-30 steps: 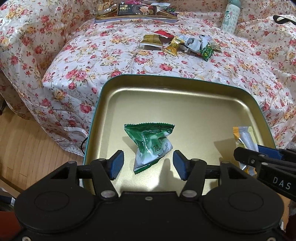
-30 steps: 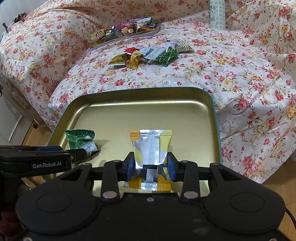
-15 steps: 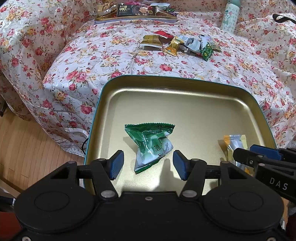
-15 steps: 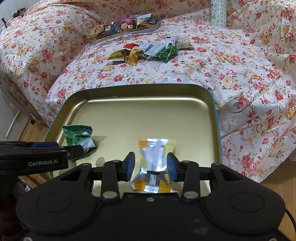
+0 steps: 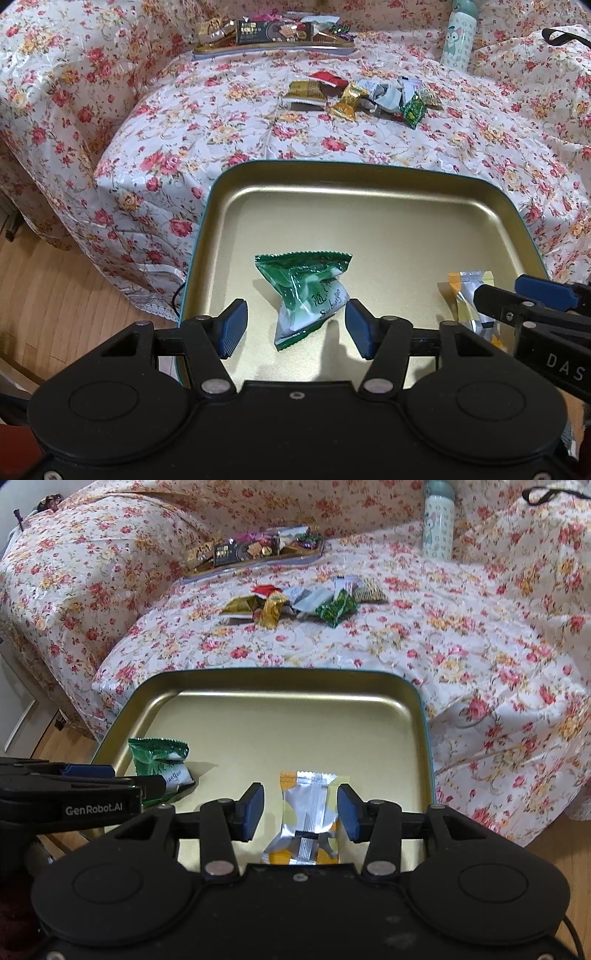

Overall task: Organize snacks
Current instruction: 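Open left tool over tray while right tool releases silver-yellow pack, then move both tools back toward the snack pile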

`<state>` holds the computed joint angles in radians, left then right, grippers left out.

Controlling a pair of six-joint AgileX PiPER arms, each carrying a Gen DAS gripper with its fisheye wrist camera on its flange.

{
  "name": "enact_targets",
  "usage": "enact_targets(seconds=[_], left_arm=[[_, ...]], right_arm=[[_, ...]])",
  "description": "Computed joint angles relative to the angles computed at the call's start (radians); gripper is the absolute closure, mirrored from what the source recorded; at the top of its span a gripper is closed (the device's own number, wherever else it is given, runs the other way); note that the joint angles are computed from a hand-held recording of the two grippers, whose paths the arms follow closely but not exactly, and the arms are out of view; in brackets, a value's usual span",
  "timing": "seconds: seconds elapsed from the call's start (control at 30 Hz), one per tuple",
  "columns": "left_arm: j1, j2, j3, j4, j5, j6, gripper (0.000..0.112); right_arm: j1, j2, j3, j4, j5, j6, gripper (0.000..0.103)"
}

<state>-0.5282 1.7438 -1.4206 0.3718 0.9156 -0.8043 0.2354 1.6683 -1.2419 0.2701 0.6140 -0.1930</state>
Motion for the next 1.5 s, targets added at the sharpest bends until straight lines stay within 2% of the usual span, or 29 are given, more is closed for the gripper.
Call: enact_targets(seconds=[0.3, 0.57, 0.7, 0.9, 1.03, 1.17, 1.5], left_arm=[[-0.022, -0.022, 0.015, 0.07, -0.004, -0.061, 0.05], [-0.072, -0.05, 0.042, 0.209, -0.002, -0.171, 0.05], [-0.079, -0.066, 0.06, 0.251, -0.026, -0.199, 0.05], [-0.051, -0.072, 0.073, 0.239, -0.082, -0.164, 0.048], [-0.038, -0.048, 0.037, 0.275, -0.064, -0.141, 0.048], [0.007, -0.033, -0.012, 0.248, -0.067, -0.085, 0.047], [0.089, 0.066, -0.19, 0.232, -0.051, 0.006, 0.042]], right_arm=[[0.027, -0.041, 0.037, -0.063, -0.062, 0.041, 0.048], [0.04, -0.061, 0.061, -0.097, -0.102, 0.063, 0.044], [0.038, -0.067, 0.069, -0.093, -0.116, 0.056, 0.044], [0.033, -0.059, 0.061, -0.112, -0.143, 0.088, 0.04], [0.027, -0.041, 0.035, -0.123, -0.152, 0.105, 0.038], [0.016, -0.014, -0.016, -0.117, -0.143, 0.104, 0.036], [-0.01, 0.101, -0.229, -0.142, -0.082, 0.152, 0.032]])
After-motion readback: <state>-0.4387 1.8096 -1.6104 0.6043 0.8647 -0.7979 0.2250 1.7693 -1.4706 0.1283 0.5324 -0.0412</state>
